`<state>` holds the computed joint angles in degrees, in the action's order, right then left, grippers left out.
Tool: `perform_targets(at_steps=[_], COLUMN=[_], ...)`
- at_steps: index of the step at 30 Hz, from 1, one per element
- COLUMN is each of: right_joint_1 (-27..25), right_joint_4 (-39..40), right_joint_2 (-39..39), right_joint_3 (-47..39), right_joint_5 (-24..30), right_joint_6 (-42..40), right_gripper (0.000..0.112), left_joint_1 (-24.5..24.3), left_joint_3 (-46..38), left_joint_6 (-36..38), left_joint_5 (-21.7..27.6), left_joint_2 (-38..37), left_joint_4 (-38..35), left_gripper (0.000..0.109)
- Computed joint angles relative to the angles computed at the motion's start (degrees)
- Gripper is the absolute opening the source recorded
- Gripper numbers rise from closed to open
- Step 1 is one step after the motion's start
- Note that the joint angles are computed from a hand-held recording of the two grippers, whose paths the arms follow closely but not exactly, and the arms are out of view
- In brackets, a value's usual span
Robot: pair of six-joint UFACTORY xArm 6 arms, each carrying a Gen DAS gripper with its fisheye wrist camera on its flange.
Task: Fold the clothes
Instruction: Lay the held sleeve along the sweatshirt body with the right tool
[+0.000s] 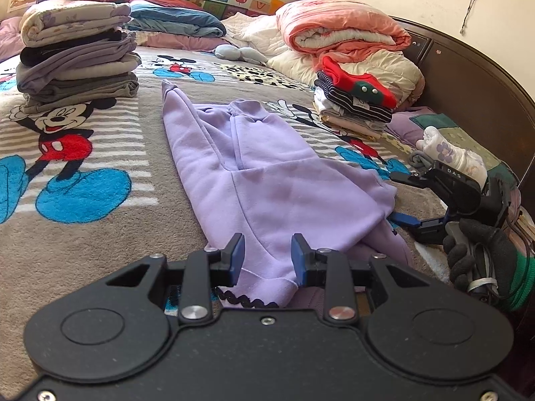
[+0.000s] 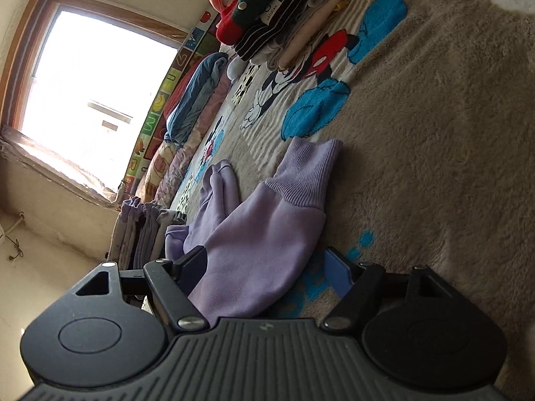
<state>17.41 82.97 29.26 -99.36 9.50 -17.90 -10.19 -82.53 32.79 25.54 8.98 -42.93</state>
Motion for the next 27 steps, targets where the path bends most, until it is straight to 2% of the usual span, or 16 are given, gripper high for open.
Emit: perform_targets(at_steps=[2,5,8,9,12,15,20,27], right_joint_1=[-0.2,-1.1,-1.6,-1.7,-1.8,-1.8,-1.9,-3.1], right_joint_4=[2.4,6.8,11.6,11.0,9.0,6.8,4.8,-10.8], right_joint_2=[1.9,4.8,6.4,7.0,8.5,9.5,11.5,19.7], right_joint_3=[-2.5,-6.2,-8.0,-8.5,-10.7,-13.5,-22.5,-42.7], right_joint_5=[-0.2,0.1,-0.7,-1.0,-0.7,0.9,3.0,11.3], right_joint_6=[-1.5,-4.2,-6.0,-4.6,-2.2,-2.8,-6.2,0.0], right_gripper=[0.073,0.061,0.039,0.030,0.029,0.009,0.009,0.009], left_joint_1=[-0.1,0.0,0.2,0.4,0.7,0.9,0.7,0.4], left_joint_3=[0.0,0.0,0.1,0.1,0.3,0.3,-0.2,-0.7], left_joint_6=[0.3,0.6,0.1,-0.2,-1.2,-1.2,0.1,0.5], left_joint_5=[0.0,0.0,-0.4,-0.7,-1.4,-0.7,1.4,3.2], left_joint_2=[0.0,0.0,-0.1,0.0,-0.1,-0.2,0.1,0.6], left_joint_4=[-0.1,-0.7,-0.7,-0.9,-1.0,-0.9,-0.2,1.3], left_gripper=[0.028,0.028,0.028,0.028,0.029,0.028,0.028,0.028])
